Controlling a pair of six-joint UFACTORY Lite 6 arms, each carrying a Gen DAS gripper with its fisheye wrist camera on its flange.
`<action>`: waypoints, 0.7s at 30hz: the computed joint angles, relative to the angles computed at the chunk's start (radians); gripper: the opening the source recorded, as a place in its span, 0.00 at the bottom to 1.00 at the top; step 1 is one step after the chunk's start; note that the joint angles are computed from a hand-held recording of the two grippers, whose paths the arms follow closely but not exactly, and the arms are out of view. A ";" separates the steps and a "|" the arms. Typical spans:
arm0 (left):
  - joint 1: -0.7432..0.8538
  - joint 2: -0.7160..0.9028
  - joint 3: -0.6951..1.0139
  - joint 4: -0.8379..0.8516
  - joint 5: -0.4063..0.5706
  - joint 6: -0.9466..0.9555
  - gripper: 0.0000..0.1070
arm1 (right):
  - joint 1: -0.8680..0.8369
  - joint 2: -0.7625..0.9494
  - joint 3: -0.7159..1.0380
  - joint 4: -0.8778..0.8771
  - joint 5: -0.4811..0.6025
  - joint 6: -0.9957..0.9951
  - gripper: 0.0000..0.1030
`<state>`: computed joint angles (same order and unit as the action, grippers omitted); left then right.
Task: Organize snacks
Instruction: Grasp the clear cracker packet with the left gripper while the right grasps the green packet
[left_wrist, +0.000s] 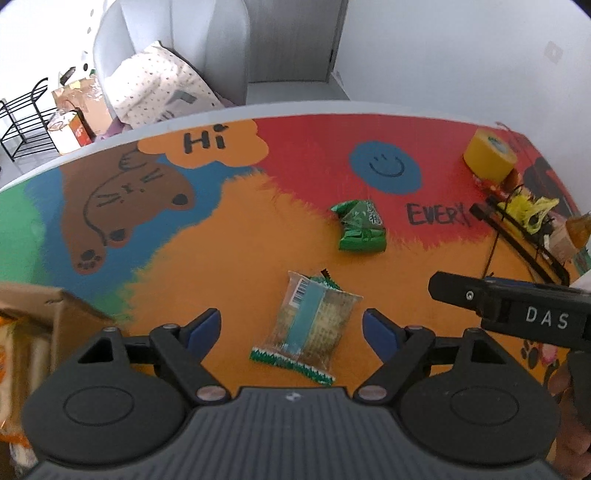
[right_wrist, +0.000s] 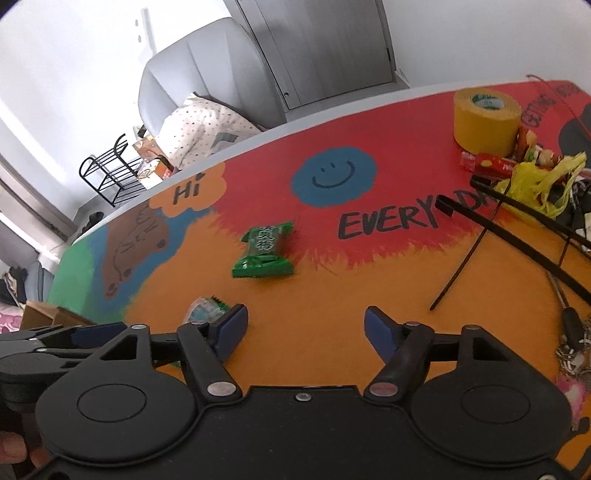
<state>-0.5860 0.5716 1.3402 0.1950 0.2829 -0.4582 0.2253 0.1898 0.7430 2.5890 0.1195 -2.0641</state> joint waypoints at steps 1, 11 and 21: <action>-0.002 0.025 0.023 0.001 0.006 0.000 0.78 | -0.007 0.015 0.008 -0.013 0.007 0.009 0.69; -0.016 0.247 0.250 0.029 0.095 0.012 0.56 | -0.044 0.137 0.084 -0.059 0.046 0.052 0.69; 0.053 0.248 0.314 -0.012 0.154 0.065 0.44 | -0.047 0.287 0.239 -0.208 0.057 0.204 0.69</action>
